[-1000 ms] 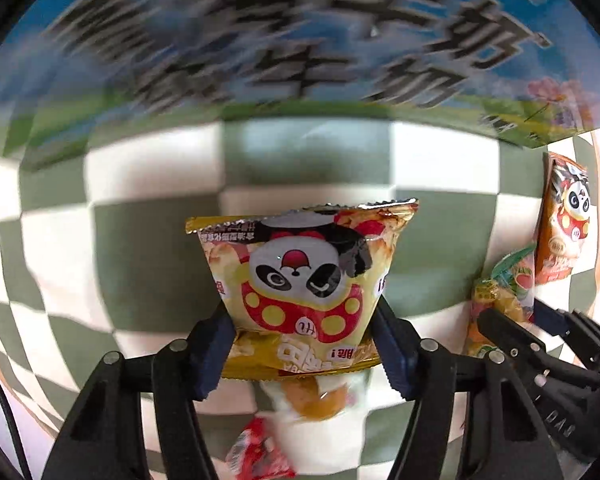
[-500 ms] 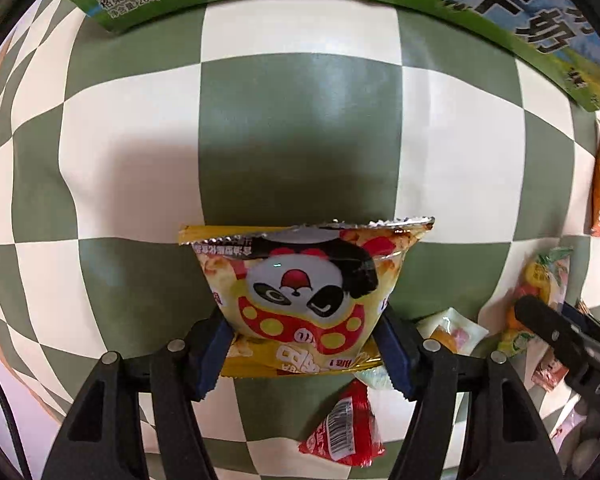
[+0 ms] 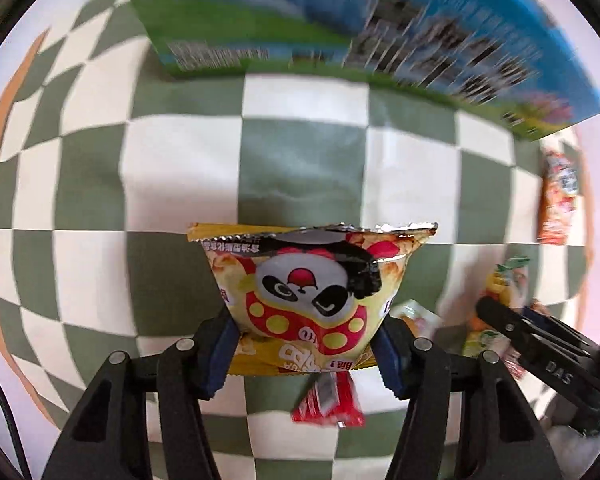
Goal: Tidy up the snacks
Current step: 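Carry both bags into the box and open both tools to release them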
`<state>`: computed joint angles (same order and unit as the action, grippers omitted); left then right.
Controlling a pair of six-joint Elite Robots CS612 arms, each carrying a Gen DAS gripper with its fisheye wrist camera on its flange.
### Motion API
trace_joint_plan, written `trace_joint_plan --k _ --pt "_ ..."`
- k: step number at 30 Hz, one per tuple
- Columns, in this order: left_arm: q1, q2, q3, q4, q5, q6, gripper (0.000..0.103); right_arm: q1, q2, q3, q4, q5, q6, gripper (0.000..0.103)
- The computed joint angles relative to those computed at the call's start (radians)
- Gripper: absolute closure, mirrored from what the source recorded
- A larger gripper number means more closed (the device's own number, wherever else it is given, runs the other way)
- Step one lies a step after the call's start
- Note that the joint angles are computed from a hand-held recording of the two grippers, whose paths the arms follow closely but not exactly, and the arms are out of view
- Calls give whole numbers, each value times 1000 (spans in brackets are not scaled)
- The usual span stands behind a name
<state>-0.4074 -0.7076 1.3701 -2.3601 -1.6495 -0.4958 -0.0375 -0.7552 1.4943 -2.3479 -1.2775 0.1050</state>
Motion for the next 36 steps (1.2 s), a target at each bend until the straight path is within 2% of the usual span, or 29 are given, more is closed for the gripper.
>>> trace_joint_plan --k 3,7,8,11,14,20,23,25,27,30,32,34,35,36 --pt "-2 -45 40 -47 -11 11 46 -3 -35 24 -29 54 -9 50" --pt "9 -80 31 -93 -22 45 46 -8 -73 29 -54 118 -33 50" --pt "26 -92 36 -111 -30 66 46 -12 -71 9 -49 130 -44 50" --pt "44 -79 -25 -115 -54 100 46 -18 -88 -18 -63 161 -65 50" --pt "45 -71 -79 -132 -63 95 46 -24 -96 -57 -77 196 -72 50" --pt "53 -2 -242 -86 -61 106 46 -21 -55 -196 -90 156 -83 50" --pt "61 61 -363 2 -54 115 46 -13 3 -308 -46 106 -84 50" --pt "70 119 -470 111 -72 117 46 -8 49 -386 3 72 -92 50" --pt "82 193 -600 241 -123 117 46 -4 92 -460 57 42 -98 50" --pt "87 285 -761 389 -107 127 46 1 161 -568 154 -1 -101 50" --pt "87 319 -820 447 -96 136 46 6 198 -628 210 -39 -113 50" --pt "88 375 -918 552 -107 154 44 9 228 -671 264 -57 -120 50" --pt "88 397 -958 598 -112 157 44 10 242 -693 300 -65 -122 49" --pt "89 427 -1008 648 -124 163 43 12 264 -731 359 -84 -114 42"
